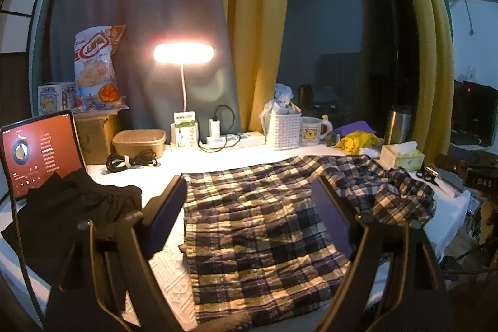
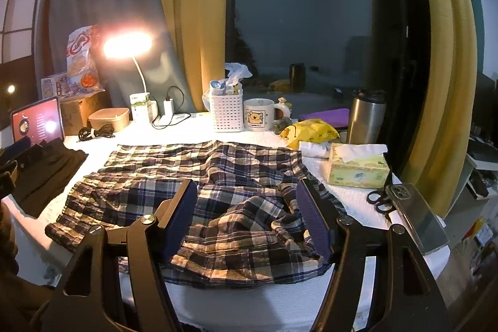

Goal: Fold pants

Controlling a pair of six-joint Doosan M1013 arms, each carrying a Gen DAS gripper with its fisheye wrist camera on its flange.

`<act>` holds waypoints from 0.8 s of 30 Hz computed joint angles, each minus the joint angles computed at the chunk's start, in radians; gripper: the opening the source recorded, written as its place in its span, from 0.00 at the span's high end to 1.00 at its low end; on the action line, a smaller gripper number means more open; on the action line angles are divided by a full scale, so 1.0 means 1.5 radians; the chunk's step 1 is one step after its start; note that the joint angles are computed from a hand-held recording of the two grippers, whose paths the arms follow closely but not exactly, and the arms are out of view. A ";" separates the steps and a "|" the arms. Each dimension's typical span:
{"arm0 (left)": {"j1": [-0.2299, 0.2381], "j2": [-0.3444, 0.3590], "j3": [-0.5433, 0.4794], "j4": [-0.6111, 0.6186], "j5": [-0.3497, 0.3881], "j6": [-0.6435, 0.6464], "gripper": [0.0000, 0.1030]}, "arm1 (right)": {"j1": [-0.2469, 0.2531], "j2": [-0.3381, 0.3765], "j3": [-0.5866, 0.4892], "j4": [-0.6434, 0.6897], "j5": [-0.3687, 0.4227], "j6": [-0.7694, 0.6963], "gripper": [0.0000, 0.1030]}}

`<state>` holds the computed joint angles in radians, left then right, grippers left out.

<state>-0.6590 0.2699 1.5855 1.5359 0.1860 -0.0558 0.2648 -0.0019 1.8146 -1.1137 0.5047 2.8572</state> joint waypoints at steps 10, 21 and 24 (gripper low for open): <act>0.001 0.000 -0.001 -0.033 0.001 0.020 0.19 | 0.000 0.001 0.000 0.003 -0.005 -0.004 0.33; 0.002 -0.001 0.000 -0.031 0.002 0.017 0.19 | 0.001 0.004 -0.003 0.012 -0.010 -0.016 0.33; 0.001 -0.001 0.000 -0.033 0.002 0.019 0.19 | 0.002 0.004 -0.004 0.012 -0.009 -0.016 0.33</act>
<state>-0.6570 0.2684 1.5855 1.4869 0.1894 -0.0278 0.2674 0.0044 1.8089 -1.0960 0.4907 2.8336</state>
